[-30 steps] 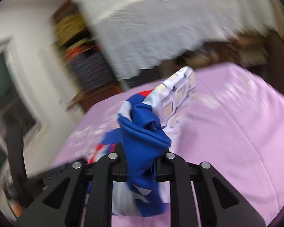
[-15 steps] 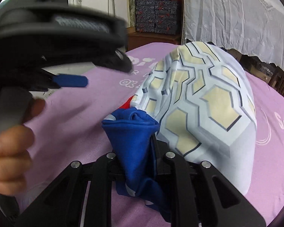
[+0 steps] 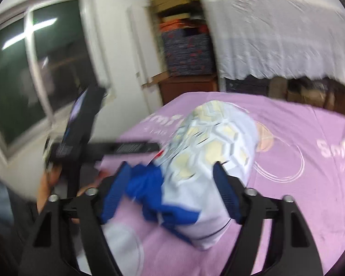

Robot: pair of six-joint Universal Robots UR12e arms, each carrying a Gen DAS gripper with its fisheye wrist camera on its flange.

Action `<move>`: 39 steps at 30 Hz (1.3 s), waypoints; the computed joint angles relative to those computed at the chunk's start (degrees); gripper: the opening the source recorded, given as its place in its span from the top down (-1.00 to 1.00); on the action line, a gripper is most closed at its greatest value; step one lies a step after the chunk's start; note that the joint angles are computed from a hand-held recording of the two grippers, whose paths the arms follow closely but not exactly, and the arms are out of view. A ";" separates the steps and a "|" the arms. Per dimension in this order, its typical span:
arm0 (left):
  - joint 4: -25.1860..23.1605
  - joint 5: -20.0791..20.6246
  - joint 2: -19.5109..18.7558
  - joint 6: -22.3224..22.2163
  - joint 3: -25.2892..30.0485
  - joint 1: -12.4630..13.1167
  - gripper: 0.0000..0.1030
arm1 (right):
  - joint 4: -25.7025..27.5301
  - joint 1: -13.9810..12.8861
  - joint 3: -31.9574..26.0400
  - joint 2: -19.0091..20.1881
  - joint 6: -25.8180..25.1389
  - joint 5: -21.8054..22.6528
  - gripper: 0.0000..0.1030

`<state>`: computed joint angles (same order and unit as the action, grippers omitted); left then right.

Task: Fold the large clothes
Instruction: 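Grasp the folded bundle with both grippers and flip it over, then set the flipped bundle on the sheet and open both grippers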

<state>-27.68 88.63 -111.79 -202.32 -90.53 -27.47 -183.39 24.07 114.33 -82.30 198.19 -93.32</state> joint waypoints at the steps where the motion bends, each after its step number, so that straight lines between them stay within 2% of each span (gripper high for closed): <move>1: -1.44 0.73 -0.43 0.44 0.63 -0.26 -0.58 | 1.61 -0.66 -0.60 0.37 1.58 -0.18 0.04; 2: -2.82 1.25 -0.82 0.91 1.18 -0.50 -0.57 | 3.52 -1.08 -1.24 0.82 2.96 -0.37 0.16; 3: -5.21 0.99 -1.66 2.26 2.18 -0.75 -0.57 | 6.55 -1.69 -2.27 1.67 4.25 -0.15 0.19; 4: -6.70 0.86 -2.15 3.13 2.77 -0.92 -0.57 | 9.39 -2.24 -2.87 2.44 5.27 0.25 0.33; 5: -8.98 1.93 -3.12 4.28 3.85 -1.45 -0.59 | 10.48 -2.74 -3.16 3.39 6.13 1.03 0.35; 7: -8.42 4.63 -3.81 4.84 4.25 -2.33 -0.61 | 8.54 -3.67 -2.30 3.89 6.43 2.55 0.36; 8: -8.27 5.85 -3.80 5.86 4.45 -2.71 -0.56 | 9.20 -3.55 -2.18 3.54 6.39 2.49 0.35; 9: -8.08 5.48 -3.53 6.18 4.25 -2.63 -0.53 | 9.40 -3.75 -1.97 2.97 7.04 3.24 0.35; 10: -7.31 3.92 -2.98 5.91 3.64 -2.19 -0.53 | 7.72 -4.05 -1.26 2.59 8.13 4.34 0.19; 11: -5.89 1.40 -2.34 4.95 2.74 -1.49 -0.53 | 4.89 -5.18 -0.36 2.47 9.40 5.81 -0.42; 13: -2.63 -7.27 -1.29 0.54 0.77 0.96 -0.59 | 1.22 -6.35 0.76 2.18 12.51 6.06 -0.88; 15: -2.71 -11.97 -1.52 -1.68 0.48 2.19 -0.67 | -0.24 -8.17 2.03 1.82 16.16 10.89 -0.88; 17: -4.27 -15.38 -2.34 -2.24 1.02 2.54 -0.68 | -1.11 -10.28 1.91 2.98 20.38 18.09 -0.88; 19: -4.04 -13.14 -2.57 -0.08 1.47 1.65 -0.68 | 0.37 -11.36 1.19 4.60 22.78 22.88 -0.88; 20: -4.03 -12.65 -2.72 0.84 1.69 1.30 -0.55 | 0.81 -11.52 0.91 5.42 23.17 24.70 -0.88; 21: -3.45 -13.24 -2.92 1.76 1.71 1.06 -0.07 | -0.05 -11.03 0.77 6.01 22.54 24.22 -0.88; 22: -3.15 -14.44 -3.19 2.68 1.91 0.77 0.19 | 0.72 -10.43 0.39 6.03 21.20 22.76 -0.79; 25: -2.33 -11.13 -3.14 5.48 2.20 -0.46 0.50 | -1.24 -10.64 0.90 5.54 22.31 23.30 -0.27; 26: -1.95 -12.19 -2.89 6.01 1.99 -0.67 0.56 | -2.51 -11.29 1.58 5.14 22.98 25.19 -0.19; 29: -1.58 -14.10 -2.03 6.94 1.32 -1.31 0.57 | -2.96 -12.09 4.19 2.35 22.85 25.99 -0.17; 32: -1.64 -14.08 -0.66 9.43 -0.08 -3.41 0.57 | -3.45 -12.55 9.04 -2.27 23.35 25.37 -0.17; 34: -1.93 -12.51 0.53 11.72 -1.41 -5.55 0.57 | -3.93 -13.12 12.39 -5.27 24.01 25.55 -0.18; 37: -3.09 -9.00 1.30 13.59 -3.02 -8.38 0.55 | -3.88 -14.64 17.89 -8.90 26.78 28.21 -0.20; 38: -3.15 -6.52 1.12 14.04 -3.20 -9.41 0.51 | -3.40 -15.18 19.08 -9.25 27.65 29.08 -0.21; 39: -1.42 -2.73 1.01 14.63 -3.68 -10.63 0.49 | -5.26 -15.96 20.54 -9.04 29.38 30.19 -0.23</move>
<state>-29.10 85.90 -110.78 -187.69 -94.21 -38.10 -188.65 8.12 134.87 -91.34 227.57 -63.12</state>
